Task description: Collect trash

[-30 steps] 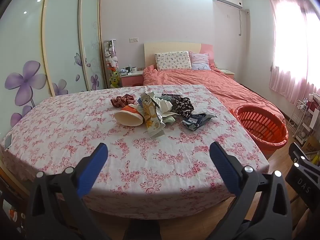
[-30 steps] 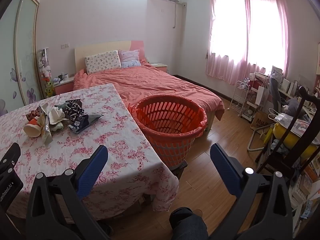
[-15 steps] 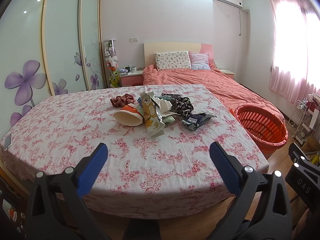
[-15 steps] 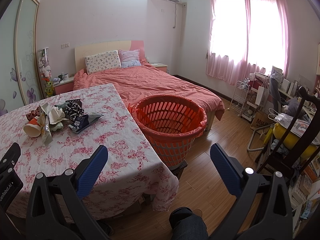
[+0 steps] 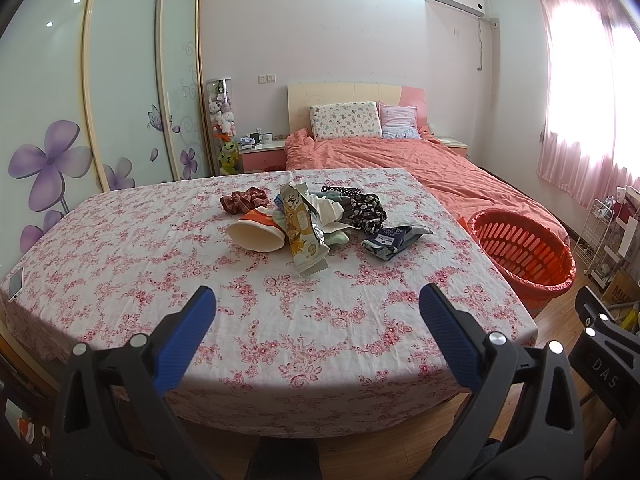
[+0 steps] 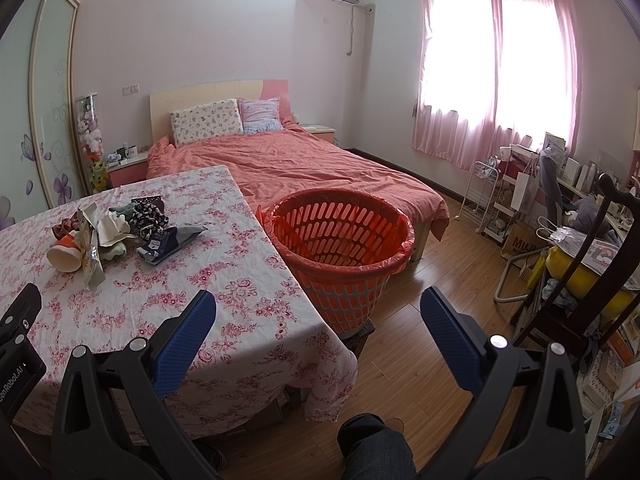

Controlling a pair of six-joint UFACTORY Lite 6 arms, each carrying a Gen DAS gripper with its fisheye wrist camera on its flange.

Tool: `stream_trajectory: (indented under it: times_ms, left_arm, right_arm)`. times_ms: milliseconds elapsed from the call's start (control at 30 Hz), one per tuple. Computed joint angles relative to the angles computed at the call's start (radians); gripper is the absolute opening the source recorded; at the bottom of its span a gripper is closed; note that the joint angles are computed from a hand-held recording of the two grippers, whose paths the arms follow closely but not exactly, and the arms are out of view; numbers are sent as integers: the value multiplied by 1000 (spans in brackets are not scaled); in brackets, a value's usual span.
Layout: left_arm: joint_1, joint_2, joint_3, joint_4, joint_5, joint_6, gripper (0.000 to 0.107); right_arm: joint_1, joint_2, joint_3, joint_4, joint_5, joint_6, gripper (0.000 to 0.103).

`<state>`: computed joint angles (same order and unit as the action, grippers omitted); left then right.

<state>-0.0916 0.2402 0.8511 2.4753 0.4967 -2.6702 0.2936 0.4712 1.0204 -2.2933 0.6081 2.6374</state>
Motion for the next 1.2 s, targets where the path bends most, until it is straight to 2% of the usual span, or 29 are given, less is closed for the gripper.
stream_trajectory:
  times_ms: [1200]
  left_arm:
    - [-1, 2, -18, 19, 15, -25, 99]
  right_arm:
    - [6, 5, 3, 12, 2, -9, 101]
